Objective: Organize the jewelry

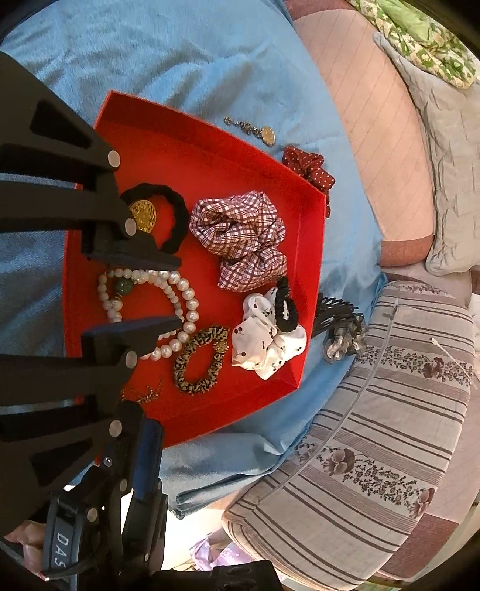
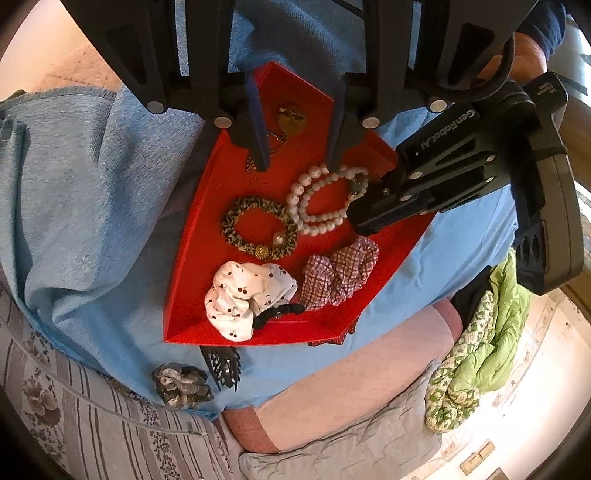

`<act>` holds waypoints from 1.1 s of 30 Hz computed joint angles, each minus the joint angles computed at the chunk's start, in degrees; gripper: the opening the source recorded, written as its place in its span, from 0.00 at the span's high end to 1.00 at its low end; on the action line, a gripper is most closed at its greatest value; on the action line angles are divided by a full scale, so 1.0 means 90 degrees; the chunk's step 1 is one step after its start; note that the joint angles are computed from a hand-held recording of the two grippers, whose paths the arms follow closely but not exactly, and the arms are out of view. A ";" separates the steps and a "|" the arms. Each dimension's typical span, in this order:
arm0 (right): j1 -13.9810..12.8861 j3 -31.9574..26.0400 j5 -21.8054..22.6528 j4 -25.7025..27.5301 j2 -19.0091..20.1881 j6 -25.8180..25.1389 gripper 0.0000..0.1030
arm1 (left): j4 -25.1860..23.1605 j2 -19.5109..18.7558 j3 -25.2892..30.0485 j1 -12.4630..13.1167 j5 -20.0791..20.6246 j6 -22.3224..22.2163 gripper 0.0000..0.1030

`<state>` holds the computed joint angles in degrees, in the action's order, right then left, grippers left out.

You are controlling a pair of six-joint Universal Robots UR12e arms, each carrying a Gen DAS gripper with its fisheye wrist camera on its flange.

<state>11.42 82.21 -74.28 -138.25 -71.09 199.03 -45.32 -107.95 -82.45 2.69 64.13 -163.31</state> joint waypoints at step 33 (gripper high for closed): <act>0.1085 0.0218 -0.3971 -0.1046 -0.0207 -0.0576 0.14 | 0.2156 0.1756 -0.2080 0.0796 0.1237 -0.0546 0.09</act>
